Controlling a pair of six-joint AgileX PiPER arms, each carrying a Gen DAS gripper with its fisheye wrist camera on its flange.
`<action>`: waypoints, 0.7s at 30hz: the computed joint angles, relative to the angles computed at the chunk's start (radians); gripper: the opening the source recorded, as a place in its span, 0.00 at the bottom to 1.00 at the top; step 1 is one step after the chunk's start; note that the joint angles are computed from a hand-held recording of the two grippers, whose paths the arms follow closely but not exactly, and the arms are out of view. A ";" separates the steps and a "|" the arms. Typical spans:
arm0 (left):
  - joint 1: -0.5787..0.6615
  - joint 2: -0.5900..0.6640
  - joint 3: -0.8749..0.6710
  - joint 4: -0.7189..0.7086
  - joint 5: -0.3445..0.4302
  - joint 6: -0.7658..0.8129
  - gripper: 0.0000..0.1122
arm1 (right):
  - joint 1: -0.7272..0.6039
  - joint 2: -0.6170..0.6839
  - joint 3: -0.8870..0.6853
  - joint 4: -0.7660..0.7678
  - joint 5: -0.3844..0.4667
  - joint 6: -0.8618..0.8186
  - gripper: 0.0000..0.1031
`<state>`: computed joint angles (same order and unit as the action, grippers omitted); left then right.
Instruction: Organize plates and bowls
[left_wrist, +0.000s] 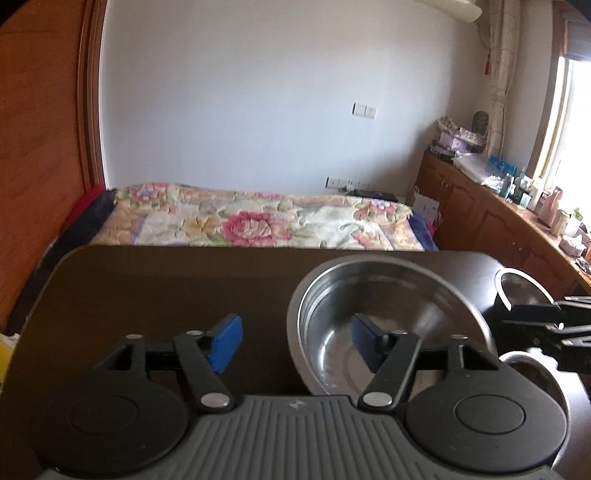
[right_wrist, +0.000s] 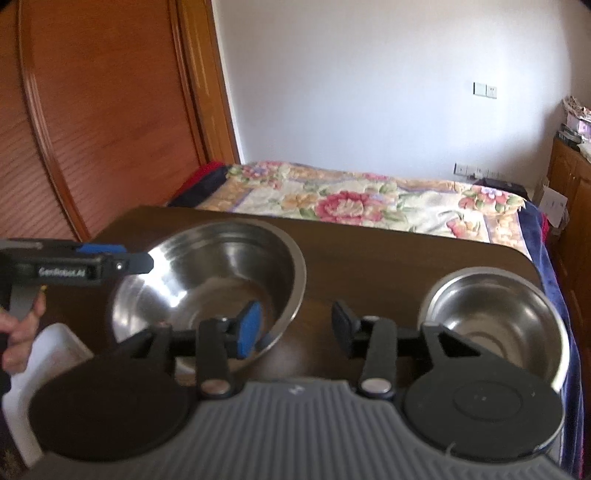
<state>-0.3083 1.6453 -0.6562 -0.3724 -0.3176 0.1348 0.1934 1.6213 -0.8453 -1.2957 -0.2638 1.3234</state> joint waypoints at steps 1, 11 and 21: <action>-0.004 -0.012 0.004 -0.005 -0.003 0.008 0.75 | -0.018 -0.023 0.027 0.025 -0.024 -0.032 0.47; -0.114 -0.130 0.091 -0.165 -0.049 0.180 0.86 | -0.129 -0.157 0.199 0.129 -0.130 -0.190 0.63; -0.292 -0.139 0.140 -0.363 -0.146 0.329 0.89 | -0.199 -0.199 0.302 0.281 -0.194 -0.356 0.84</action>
<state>-0.6004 1.5059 -0.5163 -0.7356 -0.4635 0.4640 -0.0054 1.4224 -0.5432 -1.0142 -0.4580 0.9669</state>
